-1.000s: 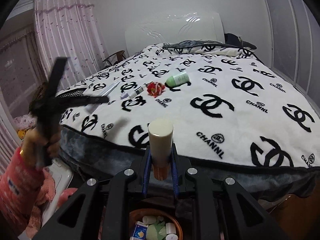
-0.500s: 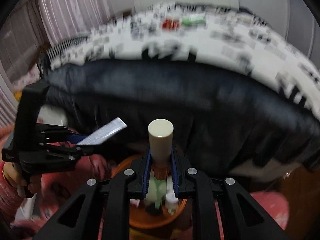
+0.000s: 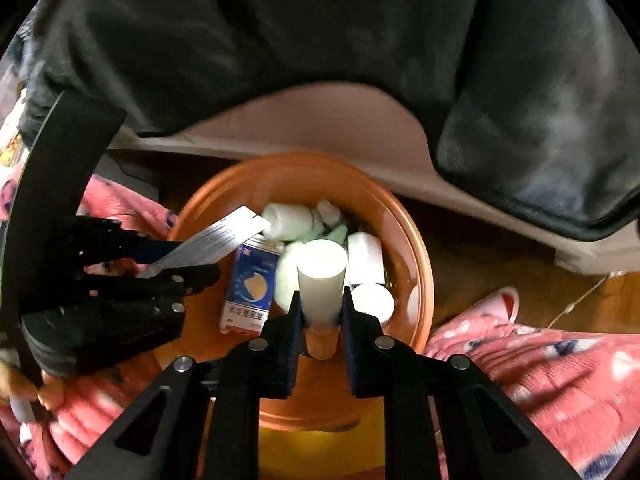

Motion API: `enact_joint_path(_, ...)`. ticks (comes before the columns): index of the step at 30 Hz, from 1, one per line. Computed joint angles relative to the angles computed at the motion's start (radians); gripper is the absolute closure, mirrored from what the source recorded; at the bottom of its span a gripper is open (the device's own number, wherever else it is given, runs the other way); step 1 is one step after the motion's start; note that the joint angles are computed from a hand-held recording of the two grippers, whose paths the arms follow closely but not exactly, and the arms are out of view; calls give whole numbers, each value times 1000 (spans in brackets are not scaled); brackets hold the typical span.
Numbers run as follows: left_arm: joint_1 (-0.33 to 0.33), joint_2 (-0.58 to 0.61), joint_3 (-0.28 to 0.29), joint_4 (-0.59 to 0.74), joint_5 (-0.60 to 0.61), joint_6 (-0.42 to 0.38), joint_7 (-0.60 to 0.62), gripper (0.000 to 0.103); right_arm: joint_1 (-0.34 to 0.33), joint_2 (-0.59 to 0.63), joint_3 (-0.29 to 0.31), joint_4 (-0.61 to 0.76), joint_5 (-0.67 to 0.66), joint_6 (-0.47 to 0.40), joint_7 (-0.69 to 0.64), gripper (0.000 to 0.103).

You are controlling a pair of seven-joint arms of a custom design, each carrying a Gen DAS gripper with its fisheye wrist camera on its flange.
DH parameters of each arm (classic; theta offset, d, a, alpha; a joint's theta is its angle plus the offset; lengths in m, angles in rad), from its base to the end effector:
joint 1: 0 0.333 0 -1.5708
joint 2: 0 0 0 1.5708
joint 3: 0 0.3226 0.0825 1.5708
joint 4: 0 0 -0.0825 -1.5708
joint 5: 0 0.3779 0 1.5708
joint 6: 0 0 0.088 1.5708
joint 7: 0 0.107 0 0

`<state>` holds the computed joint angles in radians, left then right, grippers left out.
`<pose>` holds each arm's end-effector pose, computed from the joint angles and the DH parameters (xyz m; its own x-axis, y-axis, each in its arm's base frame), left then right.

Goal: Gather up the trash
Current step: 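Carry the ointment tube and lip balm to the basin and release both, then grasp the small brown medicine bottle with the left gripper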

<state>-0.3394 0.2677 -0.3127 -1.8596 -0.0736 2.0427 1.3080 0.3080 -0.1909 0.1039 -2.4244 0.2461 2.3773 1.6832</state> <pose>0.4868 -0.3633 0.3865 -0.3304 -0.9363 0.1193 -0.9327 0.3432 0.1104 0.4305 0.1915 0.4044 0.1406 -0.9724 -0.1861 -0.9866 -0.1219 -0.1084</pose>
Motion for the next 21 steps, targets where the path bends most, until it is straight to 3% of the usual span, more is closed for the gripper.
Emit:
enact_joint_path(1,-6,24,1,22,13,-16,-4,66,-3,13,-3,7,3,-10,10,84)
enact_joint_path(3,-12,20,4,9,37,-8,-21,49,-12,18,-7,3,2,5,29,60)
enact_joint_path(4,-15,15,5,2,51,2,-27,42,-15,12,-7,-5,-3,17,38,58)
enact_joint_path(21,-15,-97,11,-115,88,125,-88,40,-31,-37,-5,-49,0,79,69,52)
